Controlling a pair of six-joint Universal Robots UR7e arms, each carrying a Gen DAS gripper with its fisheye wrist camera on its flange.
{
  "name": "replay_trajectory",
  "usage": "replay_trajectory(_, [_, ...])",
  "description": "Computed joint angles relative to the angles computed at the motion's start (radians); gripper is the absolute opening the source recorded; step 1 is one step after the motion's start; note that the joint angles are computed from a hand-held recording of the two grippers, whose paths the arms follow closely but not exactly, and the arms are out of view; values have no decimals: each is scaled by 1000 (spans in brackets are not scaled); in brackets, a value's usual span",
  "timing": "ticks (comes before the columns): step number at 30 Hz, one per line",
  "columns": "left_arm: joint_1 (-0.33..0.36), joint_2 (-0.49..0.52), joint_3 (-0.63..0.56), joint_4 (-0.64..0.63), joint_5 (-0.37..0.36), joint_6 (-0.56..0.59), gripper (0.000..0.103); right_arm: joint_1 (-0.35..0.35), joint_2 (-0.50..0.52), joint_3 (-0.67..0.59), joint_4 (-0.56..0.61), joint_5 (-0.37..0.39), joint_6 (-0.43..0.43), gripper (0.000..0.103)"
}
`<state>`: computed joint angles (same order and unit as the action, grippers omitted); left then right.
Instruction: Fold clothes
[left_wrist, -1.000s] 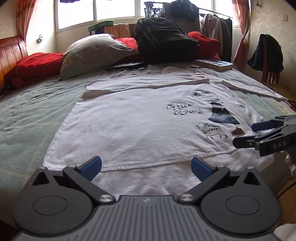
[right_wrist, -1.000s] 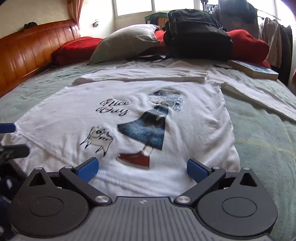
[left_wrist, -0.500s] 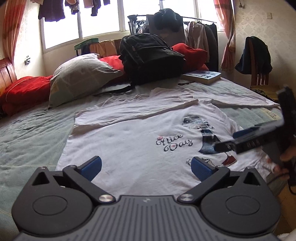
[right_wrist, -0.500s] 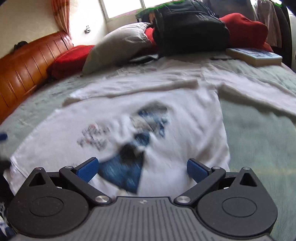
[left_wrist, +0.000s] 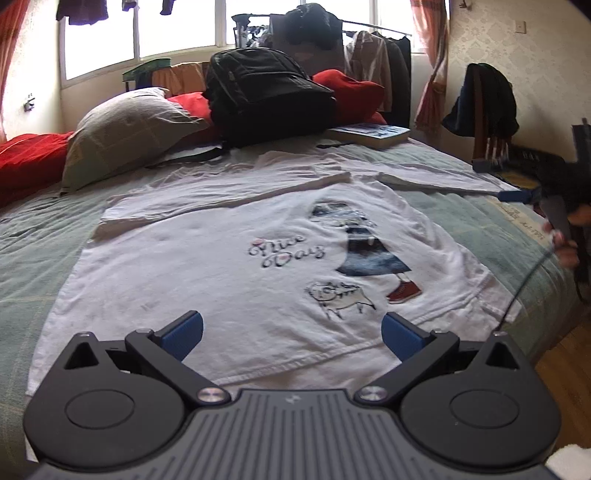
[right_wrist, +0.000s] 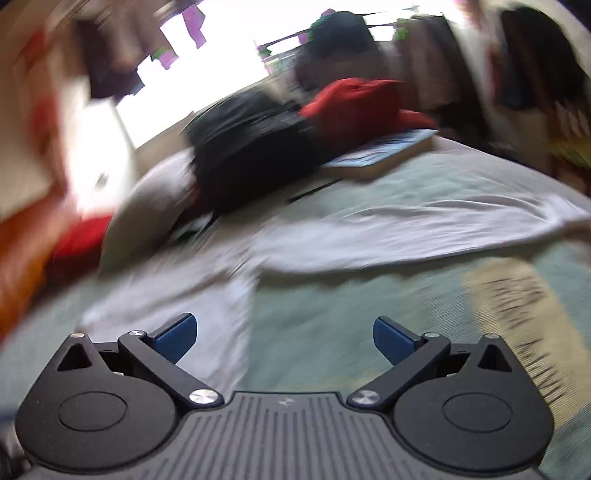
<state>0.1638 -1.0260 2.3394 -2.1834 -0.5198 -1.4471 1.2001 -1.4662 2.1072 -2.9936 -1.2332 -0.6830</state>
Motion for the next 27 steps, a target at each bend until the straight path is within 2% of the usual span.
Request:
replay_trajectory(3, [3,21,-12,-34,-2,42,102,-25,51,-100,-10,-5,122,103])
replay_trajectory(9, [3,50,-3,-193,-3,163,102,-56,158,-263,-3,-23,293,103])
replay_trajectory(12, [6,68,-12,-227,-8,207,102,-76,206,-328,55,-1,377,103])
replay_trajectory(15, [14,86,-19,-261,-15,244,102,-78,243,-344,8,21,360,103])
replay_trajectory(19, [29,97,-27,-285,-28,265,102,-60,292,-382,-22,7,315,103])
replay_trajectory(27, [40,89,-38,-219,-27,219,102,-45,374,-485,-27,18,313,103])
